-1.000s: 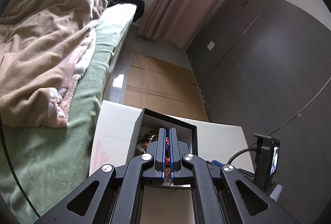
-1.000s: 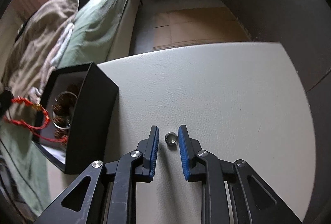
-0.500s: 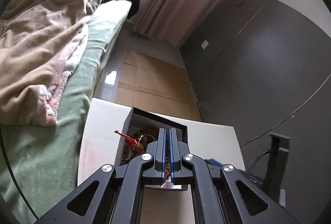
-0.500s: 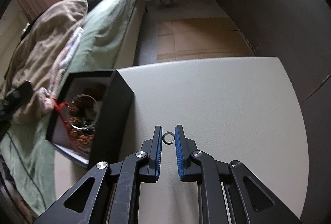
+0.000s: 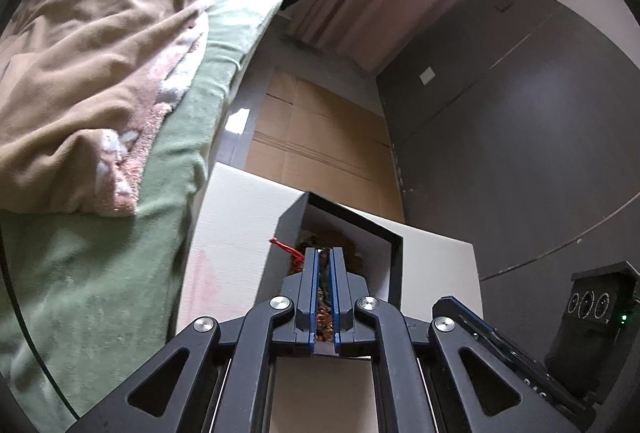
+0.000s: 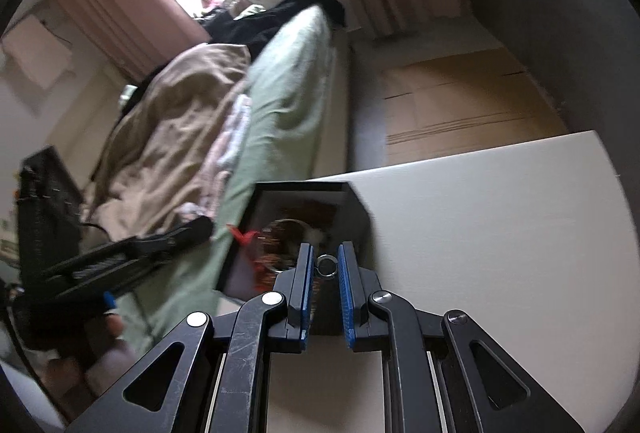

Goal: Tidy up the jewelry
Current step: 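Carry the silver ring into the black box and open the right tool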

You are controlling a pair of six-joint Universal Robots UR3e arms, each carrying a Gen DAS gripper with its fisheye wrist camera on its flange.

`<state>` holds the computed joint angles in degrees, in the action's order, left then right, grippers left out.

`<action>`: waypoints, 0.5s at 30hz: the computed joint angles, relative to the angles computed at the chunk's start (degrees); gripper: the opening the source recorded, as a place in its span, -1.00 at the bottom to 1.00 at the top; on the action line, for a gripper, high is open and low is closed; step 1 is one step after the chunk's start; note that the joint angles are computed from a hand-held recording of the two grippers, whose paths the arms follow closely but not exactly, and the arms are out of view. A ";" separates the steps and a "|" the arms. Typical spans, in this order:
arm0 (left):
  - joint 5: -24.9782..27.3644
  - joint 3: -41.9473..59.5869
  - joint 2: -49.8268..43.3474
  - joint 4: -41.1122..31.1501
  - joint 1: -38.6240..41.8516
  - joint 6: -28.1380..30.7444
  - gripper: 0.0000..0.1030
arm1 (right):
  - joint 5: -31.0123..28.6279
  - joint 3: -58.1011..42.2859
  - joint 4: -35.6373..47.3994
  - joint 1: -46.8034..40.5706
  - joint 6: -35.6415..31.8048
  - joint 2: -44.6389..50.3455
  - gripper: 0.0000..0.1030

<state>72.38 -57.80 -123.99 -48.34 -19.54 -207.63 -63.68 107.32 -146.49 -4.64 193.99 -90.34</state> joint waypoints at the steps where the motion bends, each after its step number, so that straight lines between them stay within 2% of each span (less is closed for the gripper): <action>1: 0.16 0.00 0.13 -0.19 0.04 -0.09 -0.89 | 0.84 -0.16 -0.63 0.28 0.50 0.39 -0.73; 2: 0.21 -0.09 0.24 -0.29 0.13 -0.07 -0.85 | 1.55 -0.73 -1.49 0.71 1.09 1.29 -0.73; 3: 0.28 -0.18 0.38 -0.51 0.22 -0.04 -0.63 | 2.65 -1.04 -2.81 1.12 1.75 2.12 -0.73; 4: 0.14 -0.65 0.60 -0.25 0.39 -0.14 -0.17 | 3.31 -1.32 -3.89 1.48 2.28 2.92 -0.73; 5: 0.04 -1.77 1.08 0.96 0.52 -0.50 0.09 | 4.21 -1.52 -4.69 1.71 2.70 3.47 -0.72; 6: 0.59 -2.93 1.63 2.47 0.49 -1.13 0.46 | 4.76 -1.99 -5.03 2.04 3.02 4.14 -0.70; 7: 2.02 -4.53 2.60 4.50 0.24 -1.93 0.60 | 5.11 -2.97 -3.87 2.34 2.88 4.87 -0.65; 8: 2.80 -5.05 3.01 5.33 0.10 -2.10 0.64 | 5.08 -3.41 -2.91 2.45 2.76 5.04 -0.37; 9: 3.20 -5.10 3.28 5.45 0.04 -1.87 0.68 | 4.34 -3.53 -2.36 2.57 2.97 5.04 -0.02; 10: 3.03 -5.00 3.35 5.29 0.14 -1.56 0.69 | 3.30 -3.03 -2.91 2.70 3.65 4.69 0.10; 11: 2.93 -5.04 3.42 5.18 0.17 -1.40 0.70 | 2.94 -2.21 -3.30 2.41 3.96 3.98 0.18; 15: 3.44 -4.72 3.39 3.62 -0.37 -0.92 0.70 | 2.72 0.14 -0.75 0.27 3.67 0.34 0.18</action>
